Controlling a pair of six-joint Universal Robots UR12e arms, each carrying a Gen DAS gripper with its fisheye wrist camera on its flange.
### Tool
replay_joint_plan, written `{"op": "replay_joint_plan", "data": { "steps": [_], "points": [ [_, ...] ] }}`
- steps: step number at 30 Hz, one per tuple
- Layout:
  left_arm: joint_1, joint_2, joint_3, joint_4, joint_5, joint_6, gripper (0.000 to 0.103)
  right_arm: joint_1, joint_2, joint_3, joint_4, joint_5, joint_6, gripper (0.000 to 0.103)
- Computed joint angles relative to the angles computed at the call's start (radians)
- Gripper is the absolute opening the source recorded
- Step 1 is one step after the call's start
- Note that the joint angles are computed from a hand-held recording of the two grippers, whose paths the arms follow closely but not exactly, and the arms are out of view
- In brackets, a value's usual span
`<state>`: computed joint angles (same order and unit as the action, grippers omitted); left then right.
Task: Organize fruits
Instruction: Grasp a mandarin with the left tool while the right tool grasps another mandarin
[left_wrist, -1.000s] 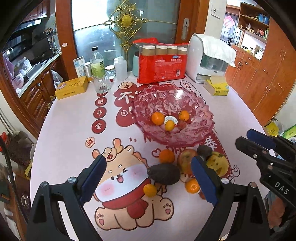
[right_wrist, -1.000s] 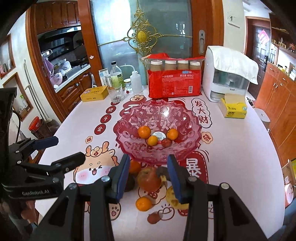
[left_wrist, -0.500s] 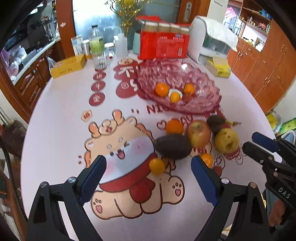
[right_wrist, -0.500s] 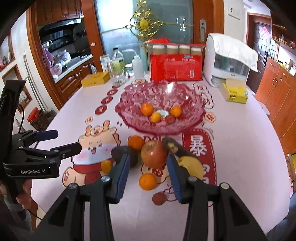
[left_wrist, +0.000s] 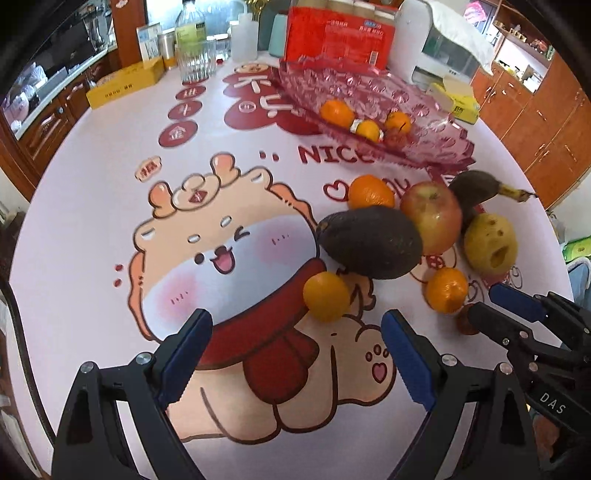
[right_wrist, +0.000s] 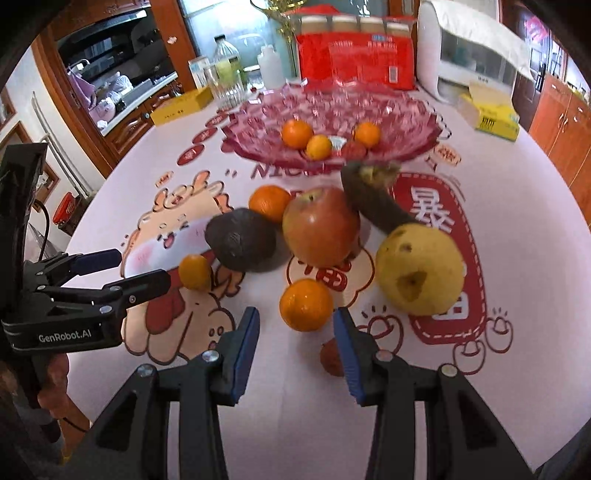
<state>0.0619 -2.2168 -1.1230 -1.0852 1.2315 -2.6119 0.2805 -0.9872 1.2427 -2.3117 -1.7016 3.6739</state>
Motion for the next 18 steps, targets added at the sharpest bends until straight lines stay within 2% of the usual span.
{"op": "replay_joint_plan", "data": {
  "steps": [11, 18],
  "points": [
    [-0.009, -0.022, 0.01, -0.014, -0.007, -0.027, 0.084, -0.013, 0.027, -0.019, 0.02, 0.036, -0.015, 0.042],
    [-0.02, -0.037, 0.025, -0.04, -0.009, -0.032, 0.066, -0.021, 0.033, -0.024, 0.033, 0.041, -0.024, 0.042]
  ]
}}
